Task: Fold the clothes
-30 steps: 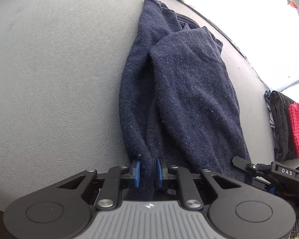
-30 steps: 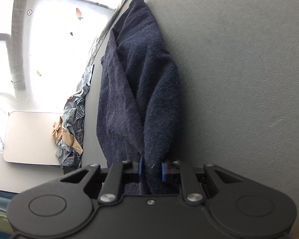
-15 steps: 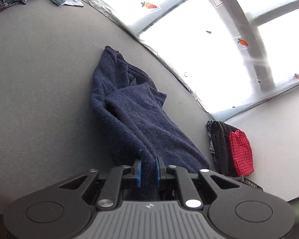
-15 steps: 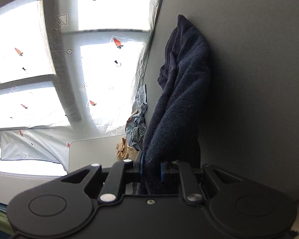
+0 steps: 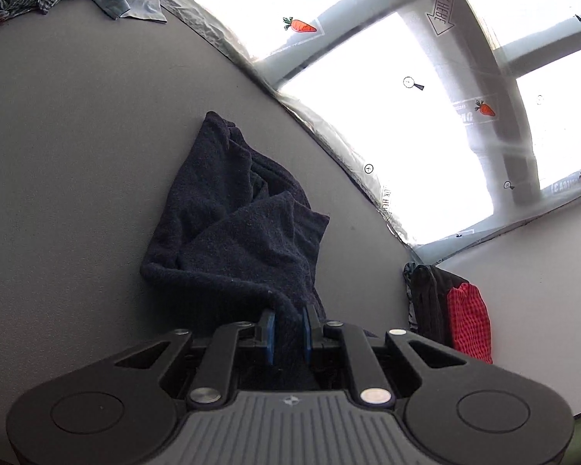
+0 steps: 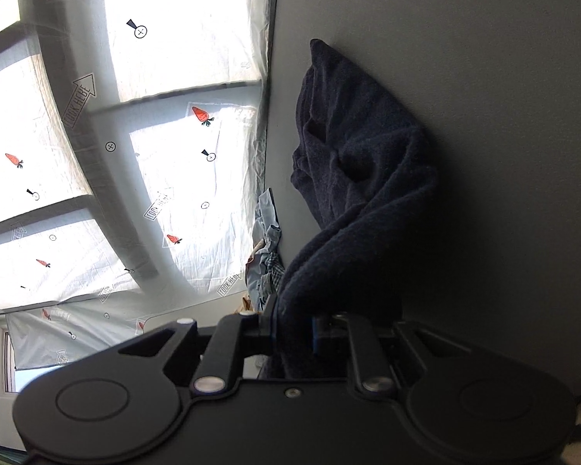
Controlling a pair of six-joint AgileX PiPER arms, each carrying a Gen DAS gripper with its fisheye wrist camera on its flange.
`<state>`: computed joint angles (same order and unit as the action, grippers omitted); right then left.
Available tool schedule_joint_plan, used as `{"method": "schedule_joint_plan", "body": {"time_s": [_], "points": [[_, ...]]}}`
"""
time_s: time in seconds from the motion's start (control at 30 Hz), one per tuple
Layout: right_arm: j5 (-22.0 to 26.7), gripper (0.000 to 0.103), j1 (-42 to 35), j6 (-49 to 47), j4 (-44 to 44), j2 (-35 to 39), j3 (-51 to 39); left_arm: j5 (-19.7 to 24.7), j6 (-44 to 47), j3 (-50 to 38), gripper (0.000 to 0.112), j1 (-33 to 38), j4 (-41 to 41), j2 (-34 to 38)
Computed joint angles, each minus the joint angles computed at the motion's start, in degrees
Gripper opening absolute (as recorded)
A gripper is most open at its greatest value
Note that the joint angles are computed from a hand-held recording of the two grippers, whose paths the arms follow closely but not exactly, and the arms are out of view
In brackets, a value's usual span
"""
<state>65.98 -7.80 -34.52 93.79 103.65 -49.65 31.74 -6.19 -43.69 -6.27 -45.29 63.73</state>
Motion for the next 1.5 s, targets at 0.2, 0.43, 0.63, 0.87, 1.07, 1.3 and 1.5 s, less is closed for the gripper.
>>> {"method": "schedule_joint_plan", "body": {"time_s": [0.2, 0.43, 0.63, 0.87, 1.07, 1.3, 1.5], "points": [[-1.66, 0.016, 1.43, 1.88, 3.55, 4.33, -4.68, 0.32, 8.92, -5.03, 0.015, 4.17, -7.28, 7.7], [-4.57, 0.017, 4.02, 7.4, 4.83, 12.93, -15.79, 0.61, 17.68, -13.23, 0.015, 7.09, -13.49, 20.14], [-7.83, 0.018, 5.62, 16.77, 4.62, 21.66, -26.4, 2.26, 15.45, -24.17, 0.015, 8.45, -12.45, 33.35], [-11.65, 0.02, 7.35, 25.98, 4.79, 27.18, -33.0, 5.69, 11.11, -34.34, 0.015, 9.72, -9.46, 43.59], [-12.85, 0.023, 7.77, 33.89, 2.74, 30.57, -38.59, 9.61, 5.2, -42.38, 0.016, 10.13, -5.81, 50.13], [-14.48, 0.03, 8.24, 39.47, -0.85, 33.02, -45.89, 12.96, 0.97, -48.48, 0.02, 11.29, -2.82, 53.79], [-18.07, 0.035, 8.3, 40.48, -7.27, 33.0, -53.22, 3.9, -4.43, -47.82, 0.024, 12.5, 2.6, 50.91]]}}
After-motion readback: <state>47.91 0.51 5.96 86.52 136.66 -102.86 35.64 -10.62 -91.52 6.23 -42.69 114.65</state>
